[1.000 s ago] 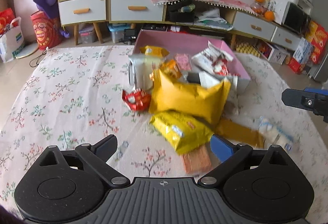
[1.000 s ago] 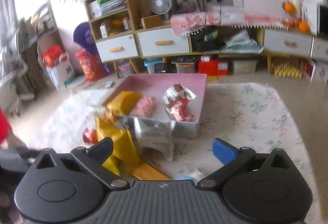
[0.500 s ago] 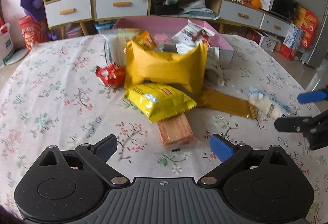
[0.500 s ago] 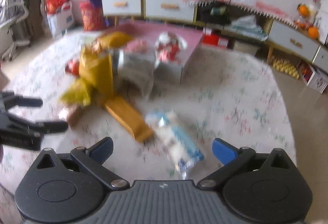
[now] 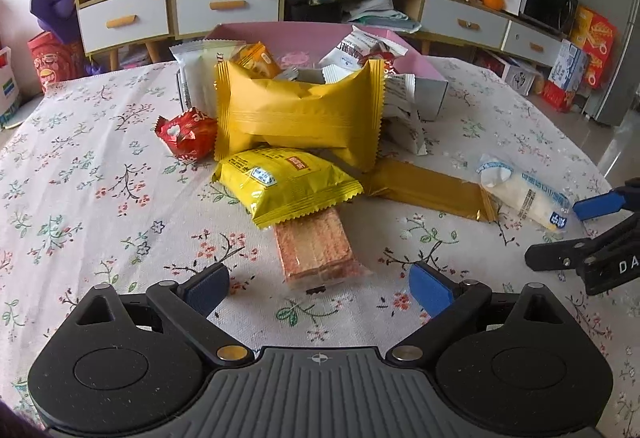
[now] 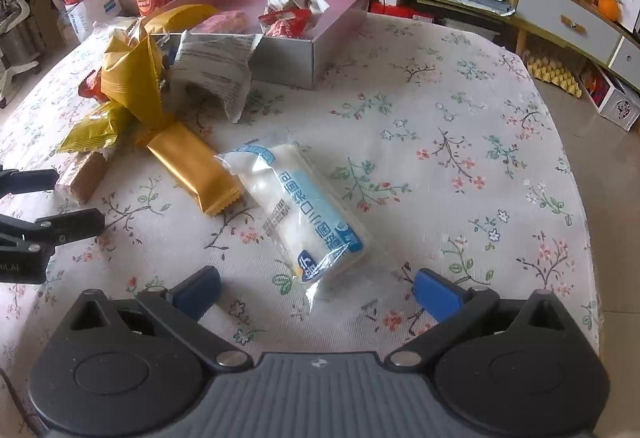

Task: Organize snacks
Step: 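Grasp the wafer bar with the left gripper while the right grasps the white milk-candy bag, then carry the wafer bar and milk-candy bag over the pink box with both grippers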

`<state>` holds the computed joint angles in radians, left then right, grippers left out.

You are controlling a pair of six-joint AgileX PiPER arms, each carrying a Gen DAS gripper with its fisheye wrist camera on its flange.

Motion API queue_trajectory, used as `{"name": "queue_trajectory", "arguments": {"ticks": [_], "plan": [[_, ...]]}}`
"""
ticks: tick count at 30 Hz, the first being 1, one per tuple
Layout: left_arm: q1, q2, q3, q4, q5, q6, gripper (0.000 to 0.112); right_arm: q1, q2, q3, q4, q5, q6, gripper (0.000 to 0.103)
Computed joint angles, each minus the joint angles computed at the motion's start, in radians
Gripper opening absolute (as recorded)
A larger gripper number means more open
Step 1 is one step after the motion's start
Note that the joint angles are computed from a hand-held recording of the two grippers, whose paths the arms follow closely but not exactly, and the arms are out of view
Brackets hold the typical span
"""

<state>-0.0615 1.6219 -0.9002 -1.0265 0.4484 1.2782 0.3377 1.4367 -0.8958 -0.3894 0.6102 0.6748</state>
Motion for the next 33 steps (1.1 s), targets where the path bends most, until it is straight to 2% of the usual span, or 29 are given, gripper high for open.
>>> {"name": "queue_trajectory", "arguments": {"ticks": [4,7,14,20,21,23,25,27,30,33], "plan": [[0.011,0.013,-0.017,-0.029,0.018,0.000,0.093,-0.015,0.018,-0.015,0.015,-0.013,-0.033,0.091],[0.014,0.018,-0.026,-0.041,0.022,0.001,0.086,-0.023,0.037,-0.022,0.001,-0.037,-0.034,0.090],[0.017,0.020,-0.039,-0.035,0.031,0.001,0.058,-0.003,0.053,-0.031,-0.063,-0.058,0.014,0.083],[0.017,0.020,-0.057,0.013,0.057,-0.049,0.035,-0.001,0.050,-0.033,-0.056,-0.088,0.001,0.067],[0.018,0.022,-0.064,0.029,0.066,-0.066,0.032,-0.002,0.047,-0.034,-0.043,-0.091,-0.010,0.060],[0.026,0.025,-0.081,0.061,0.098,-0.105,0.032,0.001,0.044,-0.037,-0.028,-0.091,-0.025,0.051],[0.029,0.025,-0.092,0.089,0.120,-0.136,0.032,0.005,0.041,-0.044,-0.012,-0.086,-0.045,0.033],[0.032,0.025,-0.099,0.104,0.142,-0.152,0.032,0.007,0.042,-0.056,0.012,-0.074,-0.066,0.022],[0.038,0.022,-0.106,0.120,0.177,-0.170,0.032,0.014,0.046,-0.073,0.028,-0.052,-0.070,0.013],[0.044,0.018,-0.112,0.131,0.214,-0.180,0.032,0.016,0.049,-0.089,0.039,-0.024,-0.061,0.010]]}}
